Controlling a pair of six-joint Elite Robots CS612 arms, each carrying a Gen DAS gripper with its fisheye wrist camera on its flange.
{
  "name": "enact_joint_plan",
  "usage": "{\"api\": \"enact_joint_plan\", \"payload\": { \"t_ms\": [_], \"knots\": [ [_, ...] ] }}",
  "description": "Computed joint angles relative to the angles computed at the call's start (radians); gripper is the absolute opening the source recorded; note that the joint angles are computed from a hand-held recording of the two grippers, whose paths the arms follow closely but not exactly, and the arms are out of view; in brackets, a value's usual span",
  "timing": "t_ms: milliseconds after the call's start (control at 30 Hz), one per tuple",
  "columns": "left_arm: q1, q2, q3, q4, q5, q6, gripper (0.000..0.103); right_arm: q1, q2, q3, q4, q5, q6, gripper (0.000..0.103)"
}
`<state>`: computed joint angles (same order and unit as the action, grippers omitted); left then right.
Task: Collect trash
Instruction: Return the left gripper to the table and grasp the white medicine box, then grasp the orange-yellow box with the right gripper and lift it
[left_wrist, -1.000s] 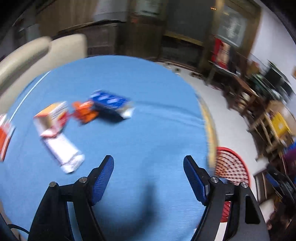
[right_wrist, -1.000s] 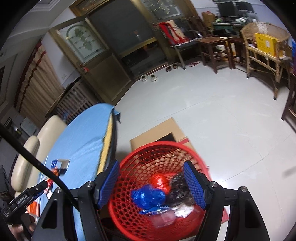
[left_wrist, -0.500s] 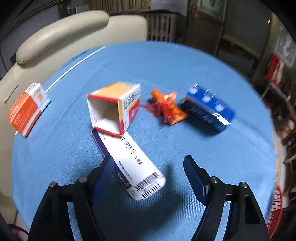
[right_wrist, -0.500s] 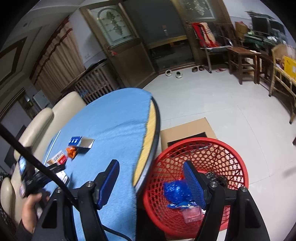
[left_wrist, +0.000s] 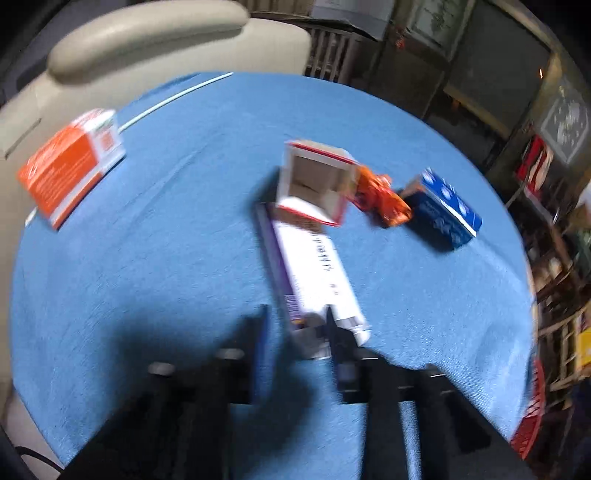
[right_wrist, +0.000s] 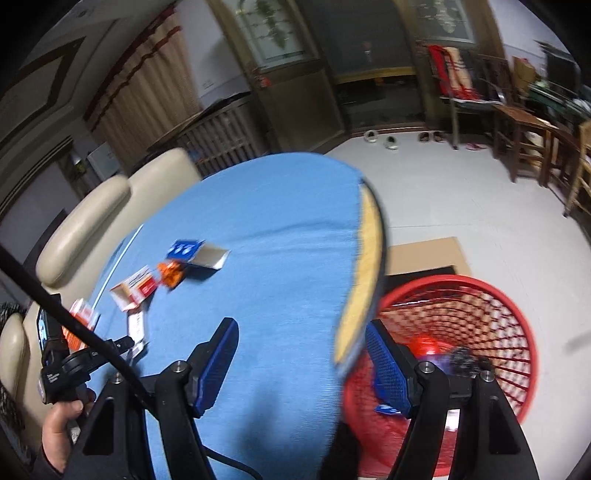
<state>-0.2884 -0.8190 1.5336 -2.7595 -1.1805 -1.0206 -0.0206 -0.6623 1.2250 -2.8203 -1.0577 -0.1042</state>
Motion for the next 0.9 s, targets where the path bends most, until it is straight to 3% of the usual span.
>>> {"api": "enact_joint_plan", "payload": {
  "t_ms": [33, 67, 167, 267, 367, 600, 633, 667, 900],
  "knots": [
    [-0.001, -0.012, 0.025, -0.024, 0.025, -0.021, 0.067, 0.004, 0.001, -0.001, 0.004, 0.008, -0.009, 0.075],
    [-0.001, -0.023, 0.047, -0.038, 0.057, -0.04, 0.07, 0.009, 0.001, -0.002, 0.009, 0.013, -0.018, 0.075],
    [0.003, -0.047, 0.08, -0.054, 0.097, -0.083, 0.071, 0.02, 0.003, -0.004, 0.024, 0.022, -0.039, 0.075],
    [0.009, -0.041, 0.061, -0.061, 0.089, -0.062, 0.073, 0.026, 0.004, -0.004, 0.041, 0.019, -0.049, 0.075],
    [-0.001, -0.01, -0.017, 0.015, 0.095, -0.029, 0.078, 0.028, 0.003, -0.002, 0.047, 0.017, -0.054, 0.075],
    [-0.012, 0.093, -0.231, 0.341, 0.13, 0.009, 0.078, 0.02, -0.003, 0.004, 0.03, 0.002, -0.037, 0.075],
    [-0.009, 0.097, -0.231, 0.345, 0.123, 0.007, 0.072, 0.018, -0.003, 0.004, 0.029, 0.0, -0.033, 0.075],
    [-0.006, 0.09, -0.207, 0.307, 0.106, 0.01, 0.049, 0.015, -0.003, 0.004, 0.025, -0.004, -0.026, 0.075],
    [0.002, 0.026, -0.072, 0.164, 0.074, 0.037, 0.048, 0.021, 0.022, -0.034, 0.084, 0.004, -0.024, 0.075]
  ]
}}
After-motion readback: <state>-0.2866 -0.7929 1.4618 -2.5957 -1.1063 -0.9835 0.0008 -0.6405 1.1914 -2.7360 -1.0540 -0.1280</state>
